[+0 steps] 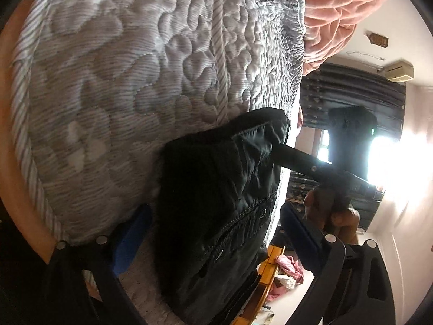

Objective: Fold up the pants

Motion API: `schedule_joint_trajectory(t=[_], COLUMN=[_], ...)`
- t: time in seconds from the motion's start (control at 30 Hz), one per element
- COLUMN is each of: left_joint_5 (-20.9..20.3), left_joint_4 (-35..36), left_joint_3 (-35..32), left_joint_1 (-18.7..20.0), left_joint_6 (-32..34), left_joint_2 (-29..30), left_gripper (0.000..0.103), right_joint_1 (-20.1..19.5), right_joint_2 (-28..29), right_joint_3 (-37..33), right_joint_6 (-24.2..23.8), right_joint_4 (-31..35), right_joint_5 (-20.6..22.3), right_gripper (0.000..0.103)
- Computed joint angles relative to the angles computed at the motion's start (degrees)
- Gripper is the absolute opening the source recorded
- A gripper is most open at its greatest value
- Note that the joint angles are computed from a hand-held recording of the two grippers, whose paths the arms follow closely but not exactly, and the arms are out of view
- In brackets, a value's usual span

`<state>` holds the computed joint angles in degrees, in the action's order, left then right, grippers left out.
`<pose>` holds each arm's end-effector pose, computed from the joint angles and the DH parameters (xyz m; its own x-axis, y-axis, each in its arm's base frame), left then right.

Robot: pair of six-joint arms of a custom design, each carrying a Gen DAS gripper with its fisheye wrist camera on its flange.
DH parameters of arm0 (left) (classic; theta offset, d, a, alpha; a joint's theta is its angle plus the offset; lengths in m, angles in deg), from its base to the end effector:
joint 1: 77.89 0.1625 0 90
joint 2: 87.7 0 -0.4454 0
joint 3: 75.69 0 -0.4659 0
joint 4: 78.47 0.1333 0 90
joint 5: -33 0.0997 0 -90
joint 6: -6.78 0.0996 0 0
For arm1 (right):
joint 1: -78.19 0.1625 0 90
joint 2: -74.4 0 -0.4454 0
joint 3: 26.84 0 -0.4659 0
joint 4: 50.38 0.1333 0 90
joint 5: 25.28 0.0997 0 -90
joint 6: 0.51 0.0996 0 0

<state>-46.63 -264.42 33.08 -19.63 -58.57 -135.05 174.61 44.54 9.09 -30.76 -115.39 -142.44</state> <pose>-0.2198 -0.6428 0.0568 -0.7652 -0.4571 0.4533 -0.6283 0.6837 -0.3712 0.1867 -0.8738 0.2076 -0.6928 -0.7169 0.0779 -0.5149 0.5673 0.6427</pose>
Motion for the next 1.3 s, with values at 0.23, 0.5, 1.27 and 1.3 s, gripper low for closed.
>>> schedule_joint_trajectory(t=[0.23,0.5,1.27,1.3], left_joint_5=[1.32,5.63,15.89,16.16], left_joint_4=[7.38,9.30,27.22,27.87], left_joint_3=[-0.88,-0.78,-13.26,-13.64], left_joint_1=[-0.54,-5.01,-20.52,-20.98], left_joint_6=[0.05,4.11,20.44,20.85], left_joint_2=[-1.02,-3.95,-3.04,-2.92], left_gripper=[0.038,0.027,0.026,0.026], right_joint_1=[0.64,2.83,6.23,6.29], right_joint_2=[-2.34,-8.79,-29.68,-30.35], right_joint_3=[3.57,8.05,17.19,17.60], right_joint_6=[-2.50,-5.09,-8.53,-8.90], right_joint_4=[-3.83,-7.83,-16.20,-16.55], right_joint_5=[-1.27,0.41,0.43,0.29], right_gripper=[0.032,0.026,0.025,0.025])
